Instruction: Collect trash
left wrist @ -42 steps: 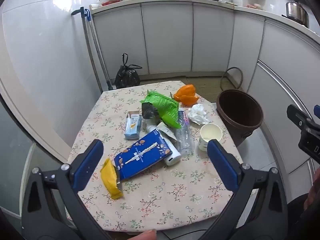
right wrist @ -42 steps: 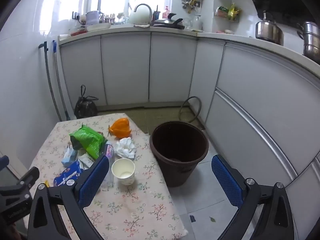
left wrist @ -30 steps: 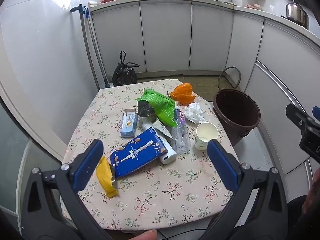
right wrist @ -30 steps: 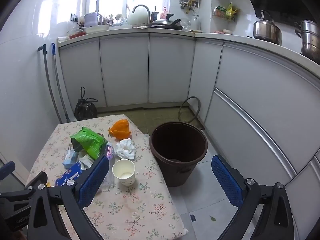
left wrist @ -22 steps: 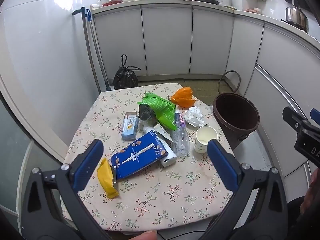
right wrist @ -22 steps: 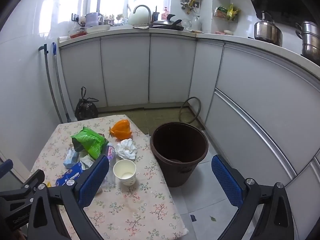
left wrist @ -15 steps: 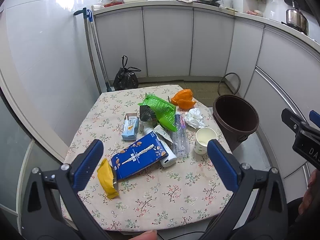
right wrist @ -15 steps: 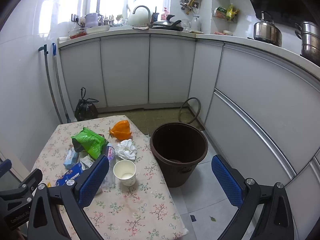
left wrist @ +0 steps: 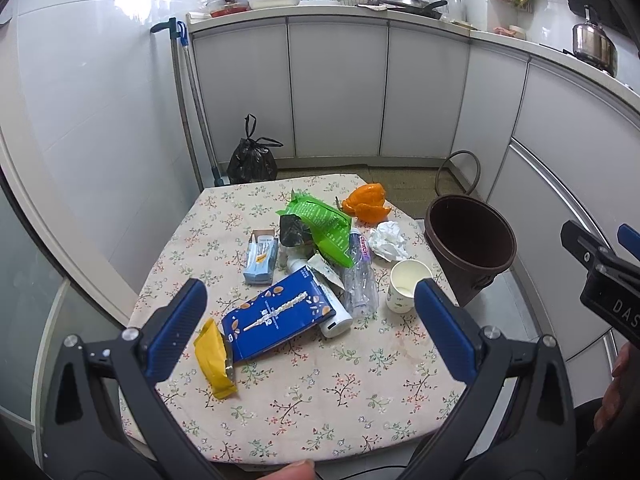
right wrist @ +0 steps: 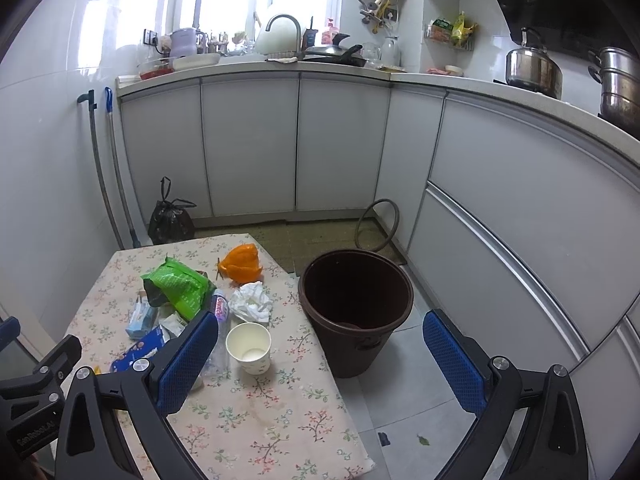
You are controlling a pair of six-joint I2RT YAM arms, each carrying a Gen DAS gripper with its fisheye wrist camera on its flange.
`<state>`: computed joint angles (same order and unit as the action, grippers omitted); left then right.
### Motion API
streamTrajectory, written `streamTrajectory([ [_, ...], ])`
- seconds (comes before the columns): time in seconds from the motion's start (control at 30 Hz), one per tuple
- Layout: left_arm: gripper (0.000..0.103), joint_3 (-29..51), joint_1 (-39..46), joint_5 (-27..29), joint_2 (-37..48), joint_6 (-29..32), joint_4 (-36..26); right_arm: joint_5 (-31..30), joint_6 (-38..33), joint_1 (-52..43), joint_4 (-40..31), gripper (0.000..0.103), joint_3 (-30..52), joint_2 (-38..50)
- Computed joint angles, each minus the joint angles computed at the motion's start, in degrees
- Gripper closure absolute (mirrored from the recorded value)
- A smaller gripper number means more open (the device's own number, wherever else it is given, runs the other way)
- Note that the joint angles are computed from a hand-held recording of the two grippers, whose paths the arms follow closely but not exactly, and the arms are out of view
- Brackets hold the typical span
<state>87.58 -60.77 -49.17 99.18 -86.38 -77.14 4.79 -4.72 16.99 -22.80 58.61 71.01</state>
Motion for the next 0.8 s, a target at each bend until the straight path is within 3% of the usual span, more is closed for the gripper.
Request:
streamTrajectory([
  [0.8, 0.000, 0.3, -0.4, -0.3, 0.2, -0.5, -0.3, 1.1, 0.2, 0.9, 0.0, 0.000, 0.3, -0.4],
])
